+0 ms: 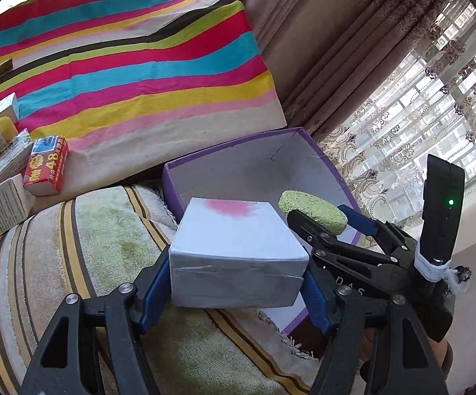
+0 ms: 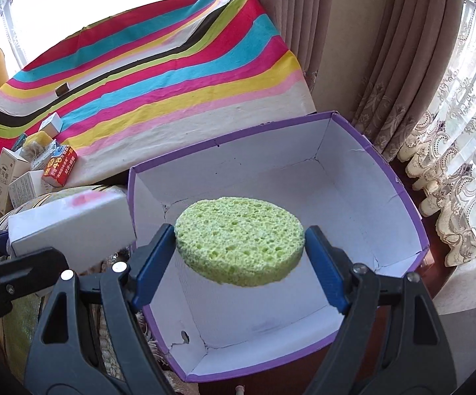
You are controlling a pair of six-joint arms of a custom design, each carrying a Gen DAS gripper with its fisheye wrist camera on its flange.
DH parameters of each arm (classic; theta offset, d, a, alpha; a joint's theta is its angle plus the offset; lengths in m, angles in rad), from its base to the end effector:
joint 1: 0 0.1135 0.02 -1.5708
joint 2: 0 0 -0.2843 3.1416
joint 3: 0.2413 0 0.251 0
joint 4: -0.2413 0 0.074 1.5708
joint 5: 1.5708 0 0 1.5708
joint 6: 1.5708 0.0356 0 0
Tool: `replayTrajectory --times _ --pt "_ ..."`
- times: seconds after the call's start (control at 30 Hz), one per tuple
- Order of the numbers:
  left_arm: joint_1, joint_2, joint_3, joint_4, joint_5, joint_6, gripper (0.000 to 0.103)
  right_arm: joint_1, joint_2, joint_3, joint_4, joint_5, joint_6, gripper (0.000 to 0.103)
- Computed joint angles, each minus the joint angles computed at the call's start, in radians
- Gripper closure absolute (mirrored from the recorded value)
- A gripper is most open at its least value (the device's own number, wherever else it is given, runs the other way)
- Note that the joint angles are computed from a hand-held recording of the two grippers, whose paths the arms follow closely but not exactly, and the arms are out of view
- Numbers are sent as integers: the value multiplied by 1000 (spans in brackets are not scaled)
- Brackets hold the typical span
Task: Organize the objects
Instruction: 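Carry the white box and green sponge over the purple-rimmed box with both tools, then open left tool over the purple-rimmed box while right tool releases the sponge inside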
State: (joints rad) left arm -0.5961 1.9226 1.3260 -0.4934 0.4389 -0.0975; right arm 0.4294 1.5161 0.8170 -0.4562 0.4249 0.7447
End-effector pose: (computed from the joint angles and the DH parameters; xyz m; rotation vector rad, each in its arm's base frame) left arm 0.3245 -0.2384 0.1989 0.8178 2.6073 -0.7997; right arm 0.2539 0.1001 0.1891 0.5173 2.5118 -0.1610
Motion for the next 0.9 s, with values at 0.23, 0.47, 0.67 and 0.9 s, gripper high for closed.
replayTrajectory --times 0.23,0.47,0.67,0.9 --pt "-25 -31 -22 16 -73 18 20 -34 -43 -43 20 -16 12 10" --pt "-58 -113 -91 78 -253 42 20 -21 -58 -31 -1 37 21 4" --pt "-42 -148 -125 116 -332 52 20 7 -62 -24 35 71 -19 4" --pt "-17 -188 -163 161 -396 52 20 27 -50 15 31 59 -45 4"
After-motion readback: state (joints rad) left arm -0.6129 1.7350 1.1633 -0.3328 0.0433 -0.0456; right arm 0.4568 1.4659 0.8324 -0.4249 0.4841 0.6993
